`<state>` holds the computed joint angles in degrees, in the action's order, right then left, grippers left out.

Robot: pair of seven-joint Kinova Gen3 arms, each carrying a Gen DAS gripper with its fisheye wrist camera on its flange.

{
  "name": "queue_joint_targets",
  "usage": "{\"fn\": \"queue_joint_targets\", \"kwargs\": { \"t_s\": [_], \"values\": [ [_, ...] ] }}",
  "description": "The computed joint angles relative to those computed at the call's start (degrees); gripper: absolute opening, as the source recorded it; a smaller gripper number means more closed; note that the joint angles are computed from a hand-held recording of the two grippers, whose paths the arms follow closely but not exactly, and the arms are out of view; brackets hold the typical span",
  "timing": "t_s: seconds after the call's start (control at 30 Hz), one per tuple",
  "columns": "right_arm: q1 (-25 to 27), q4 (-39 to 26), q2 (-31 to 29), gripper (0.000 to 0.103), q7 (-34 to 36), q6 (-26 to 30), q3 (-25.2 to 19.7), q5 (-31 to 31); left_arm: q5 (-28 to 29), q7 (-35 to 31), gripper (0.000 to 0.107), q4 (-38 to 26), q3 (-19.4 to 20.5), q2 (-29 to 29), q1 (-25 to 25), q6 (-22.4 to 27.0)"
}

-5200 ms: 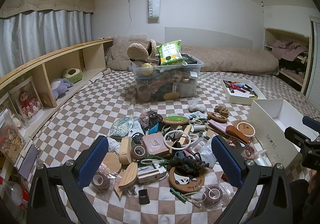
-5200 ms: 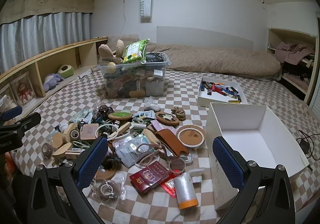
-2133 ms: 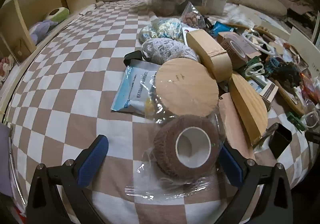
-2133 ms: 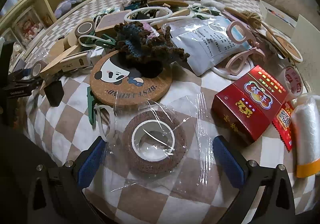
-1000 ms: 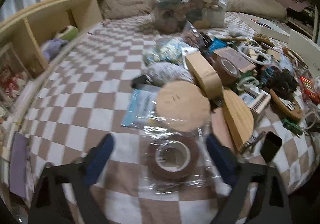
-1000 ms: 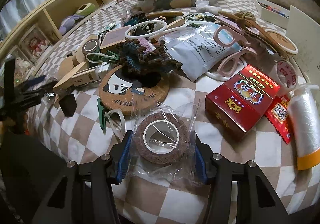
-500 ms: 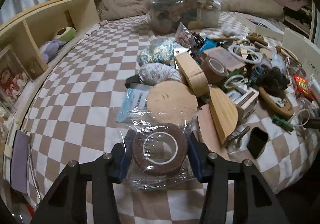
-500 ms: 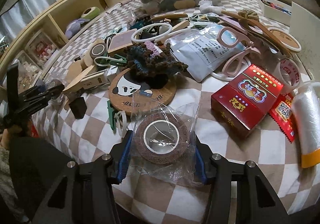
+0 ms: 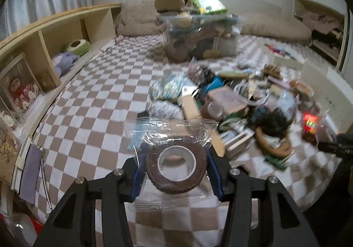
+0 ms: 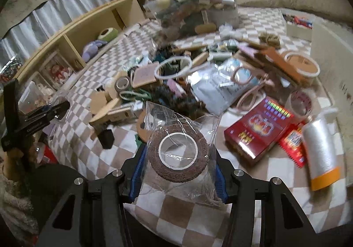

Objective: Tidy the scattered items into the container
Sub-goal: 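Lift both held tape rolls and carry them over the white box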

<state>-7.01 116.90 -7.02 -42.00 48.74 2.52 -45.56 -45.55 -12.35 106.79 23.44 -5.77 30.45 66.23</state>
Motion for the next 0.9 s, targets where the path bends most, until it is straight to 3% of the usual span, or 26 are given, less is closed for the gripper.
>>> {"fn": "queue_joint_targets", "kwargs": {
  "t_s": [0.13,0.4,0.63,0.9],
  "values": [
    [0.3,-1.0,-1.9,0.054,0.7,0.8,0.9,1.1,0.6,-1.5,0.050,-3.0,-0.3,-0.3,-0.1,-2.2],
    [2.4,-2.6,-3.6,0.054,2.7,1.9,5.0,0.7,-5.4,-0.3,0.050,-10.0,0.9,4.3,3.3,-3.1],
    [6.1,-4.6,-4.3,0.054,5.9,2.6,9.7,-1.2,-8.1,-1.3,0.050,-16.0,-2.1,9.3,8.9,-6.5],
    [13.1,-8.2,-2.3,0.054,11.6,8.2,16.1,-7.2,-8.1,-3.0,0.050,-22.8,-6.4,15.2,14.2,-12.7]
  ]
}}
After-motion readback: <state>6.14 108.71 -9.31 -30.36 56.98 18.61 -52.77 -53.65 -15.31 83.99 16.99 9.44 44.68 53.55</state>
